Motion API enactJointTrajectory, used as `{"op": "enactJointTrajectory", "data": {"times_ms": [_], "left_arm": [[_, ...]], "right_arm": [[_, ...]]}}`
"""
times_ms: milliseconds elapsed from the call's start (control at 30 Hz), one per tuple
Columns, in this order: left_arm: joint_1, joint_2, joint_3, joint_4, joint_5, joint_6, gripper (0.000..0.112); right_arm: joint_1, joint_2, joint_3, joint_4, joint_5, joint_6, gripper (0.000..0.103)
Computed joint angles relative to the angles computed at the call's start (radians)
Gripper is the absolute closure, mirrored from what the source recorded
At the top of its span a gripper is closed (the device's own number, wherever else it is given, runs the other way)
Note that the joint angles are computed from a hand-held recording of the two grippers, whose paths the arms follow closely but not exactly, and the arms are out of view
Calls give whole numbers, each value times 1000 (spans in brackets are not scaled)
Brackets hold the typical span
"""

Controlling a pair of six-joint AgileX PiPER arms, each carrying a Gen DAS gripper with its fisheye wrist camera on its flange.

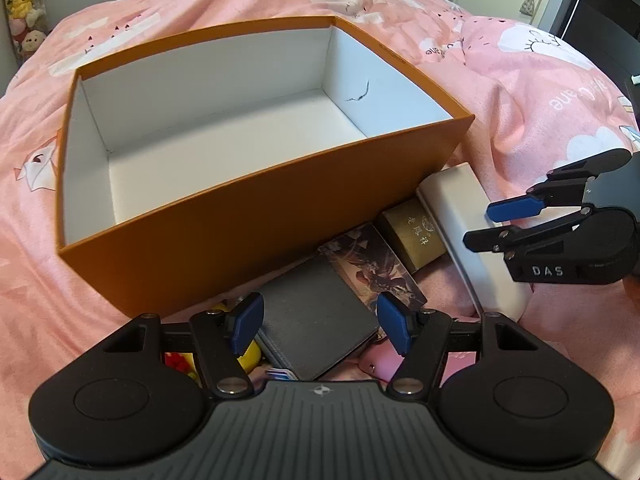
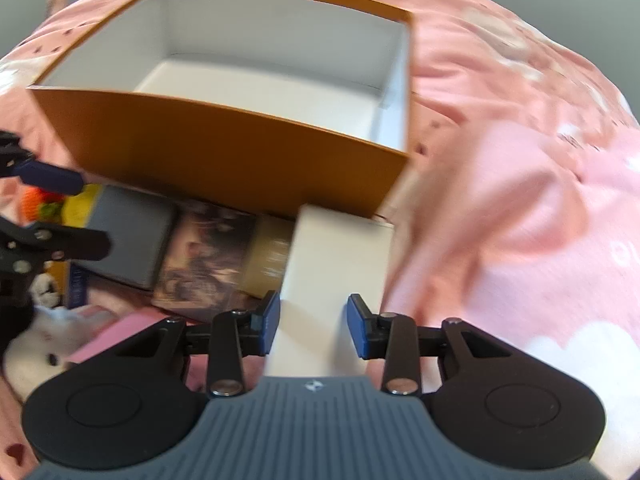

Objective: Organize objects
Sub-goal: 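Close the right tool on the white glasses case and lift it, then carry the glasses case up with the right tool while the left tool grasps the gold box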

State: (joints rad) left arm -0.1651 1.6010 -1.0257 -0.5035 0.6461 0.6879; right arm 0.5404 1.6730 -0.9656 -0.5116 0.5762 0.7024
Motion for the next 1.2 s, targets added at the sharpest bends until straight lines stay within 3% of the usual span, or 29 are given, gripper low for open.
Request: {"op": "enactJointTrajectory", "data": {"times_ms": [133,200,267,367,433,533,600,633,767,1000,1200], "left_arm": [[-20,24,-23,7,6,-3,37],[-30,31,-34,8,9,-2,37],[-37,36,-43,10,11,-1,37],[-43,44,-53,16,11,-3,37],[-49,49,-57,19,10,-7,37],[-59,60,-68,26,13,-8,37],[-67,67,-78,21,19,0,37],[-71,75,-89,18,28,0,37],[-78,122,-152,-27,95,1,37],[-124,233,-274,-47,174,-141,30],[-204,332,-382,57,175,-397,29]], "right_arm": [[-24,-10,14,4,5,6,58],[-15,-2,12,3,14,12,43],[11,30,7,-45,19,72,36],[116,109,-46,-161,111,193,34],[123,143,-59,-181,125,196,33],[94,160,-68,-156,107,170,38],[73,142,-60,-148,100,168,55],[58,127,-51,-136,94,155,56],[-94,23,7,132,-20,-63,70],[-355,-176,121,597,-104,-459,71],[-420,-247,180,529,-161,-453,71]]}}
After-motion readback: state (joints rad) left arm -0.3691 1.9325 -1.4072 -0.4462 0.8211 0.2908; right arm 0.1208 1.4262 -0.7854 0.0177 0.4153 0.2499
